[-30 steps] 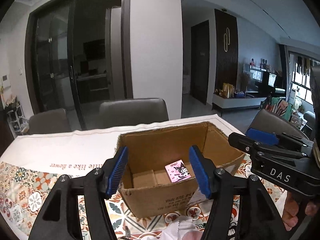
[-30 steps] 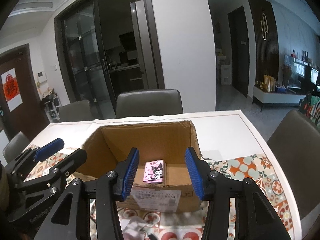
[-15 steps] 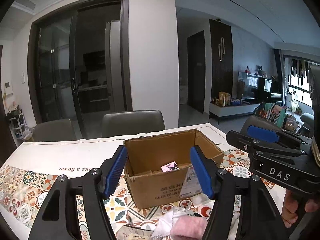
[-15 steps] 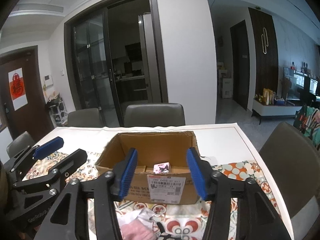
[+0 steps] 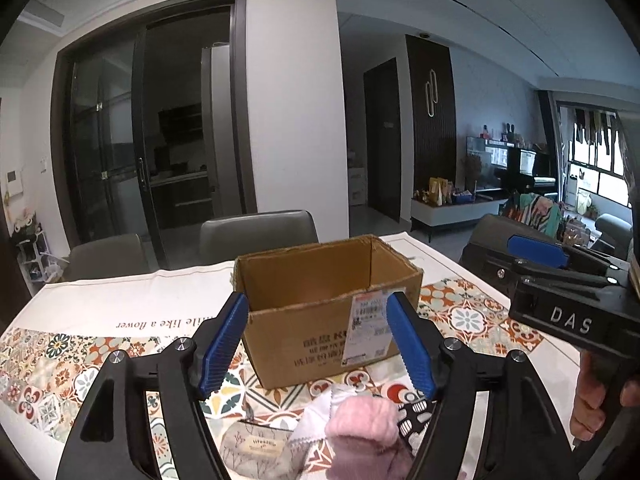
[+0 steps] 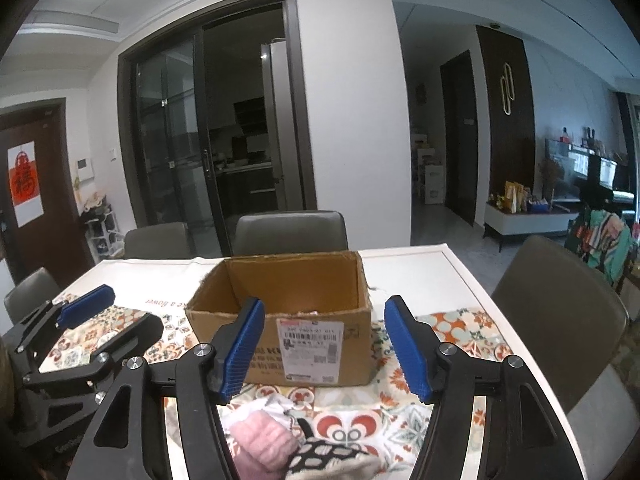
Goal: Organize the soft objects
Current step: 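Move both tools back down to the soft items on the table, then grasp the pink fluffy sock with the left tool while the right tool grasps the white-and-black patterned cloth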
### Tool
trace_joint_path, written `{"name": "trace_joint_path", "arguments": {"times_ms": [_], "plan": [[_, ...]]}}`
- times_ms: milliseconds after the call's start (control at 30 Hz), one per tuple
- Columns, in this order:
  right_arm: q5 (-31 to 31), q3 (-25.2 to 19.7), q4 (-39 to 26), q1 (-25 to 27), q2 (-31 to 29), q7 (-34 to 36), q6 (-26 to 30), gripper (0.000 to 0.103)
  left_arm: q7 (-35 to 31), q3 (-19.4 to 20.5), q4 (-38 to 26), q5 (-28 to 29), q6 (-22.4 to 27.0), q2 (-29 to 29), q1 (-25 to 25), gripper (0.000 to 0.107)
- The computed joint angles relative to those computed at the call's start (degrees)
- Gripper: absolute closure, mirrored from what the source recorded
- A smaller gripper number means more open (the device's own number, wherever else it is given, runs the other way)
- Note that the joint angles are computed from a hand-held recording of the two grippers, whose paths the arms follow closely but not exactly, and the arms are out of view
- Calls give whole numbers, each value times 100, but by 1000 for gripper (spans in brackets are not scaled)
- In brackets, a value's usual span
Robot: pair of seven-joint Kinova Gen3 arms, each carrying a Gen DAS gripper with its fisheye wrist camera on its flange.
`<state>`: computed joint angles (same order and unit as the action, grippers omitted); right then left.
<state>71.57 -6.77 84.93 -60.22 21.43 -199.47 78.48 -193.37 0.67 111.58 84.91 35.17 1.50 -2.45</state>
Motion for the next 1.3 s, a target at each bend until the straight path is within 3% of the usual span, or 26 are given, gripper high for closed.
{"name": "trace_joint_path", "arguments": {"times_ms": [233, 700, 1133, 1300], "plan": [[-150, -79, 252, -85, -10, -505, 121, 34, -400, -62, 337, 155, 105, -43, -46, 33], [-447, -201, 743, -135, 36, -1375, 1, 34, -279, -11, 532, -405, 219, 116, -45, 33], [-716, -213, 1116, 57, 70, -2003, -474, 28, -26, 206, 406, -926, -43, 439, 45, 33], [-867, -188, 1297, 203, 85, -2232, -904, 28, 124, 317, 301, -1164, -193, 632, 89, 33]]}}
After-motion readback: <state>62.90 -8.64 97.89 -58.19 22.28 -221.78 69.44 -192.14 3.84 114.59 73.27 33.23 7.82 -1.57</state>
